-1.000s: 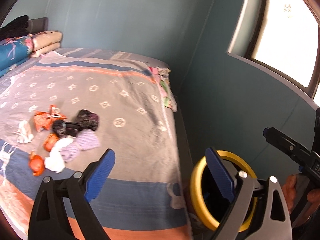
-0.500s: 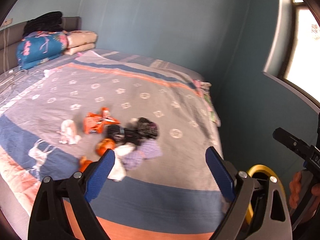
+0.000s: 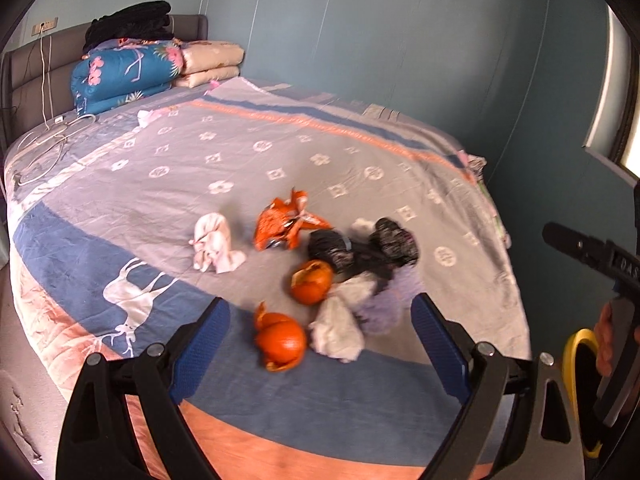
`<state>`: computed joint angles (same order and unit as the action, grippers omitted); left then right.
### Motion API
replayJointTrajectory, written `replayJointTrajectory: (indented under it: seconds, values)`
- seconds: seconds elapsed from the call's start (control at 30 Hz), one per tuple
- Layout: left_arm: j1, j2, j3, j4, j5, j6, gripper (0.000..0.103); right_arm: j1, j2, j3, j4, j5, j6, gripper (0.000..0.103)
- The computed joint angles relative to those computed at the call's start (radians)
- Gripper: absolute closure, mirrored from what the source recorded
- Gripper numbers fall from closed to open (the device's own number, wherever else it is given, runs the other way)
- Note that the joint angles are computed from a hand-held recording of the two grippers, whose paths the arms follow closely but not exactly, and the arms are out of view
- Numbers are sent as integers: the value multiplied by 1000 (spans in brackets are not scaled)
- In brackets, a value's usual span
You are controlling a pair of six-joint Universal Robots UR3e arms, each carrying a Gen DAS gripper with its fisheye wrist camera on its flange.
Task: Collect trash
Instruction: 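Move both tools back over the bed toward the remaining trash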
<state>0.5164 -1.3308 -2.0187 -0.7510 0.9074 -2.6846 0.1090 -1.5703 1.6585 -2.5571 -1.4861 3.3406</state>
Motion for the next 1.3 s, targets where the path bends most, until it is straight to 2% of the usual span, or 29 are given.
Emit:
replayJointTrajectory:
  seconds: [0.5,0.87,1.0,1.1,1.2,1.3]
  values:
    - [-38,-323,40,183,100,20,15,42,448,-305,101,54,56,25]
    - [-82,-539,184,187,123,-17,15,62,669,-538,207,27,96,25]
    - [-97,-582,215,175,111,-24,15,71,743,-635,243,10,93,30]
    - [-119,-608,235,188,131,-25,21,78,791,-704,287,-3,95,34]
    - [-118,-626,250,166,106,-15,28,91,819,-736,310,-26,89,39]
    - [-115,-617,244,145,76,12,48,103,824,-738,305,-48,79,47]
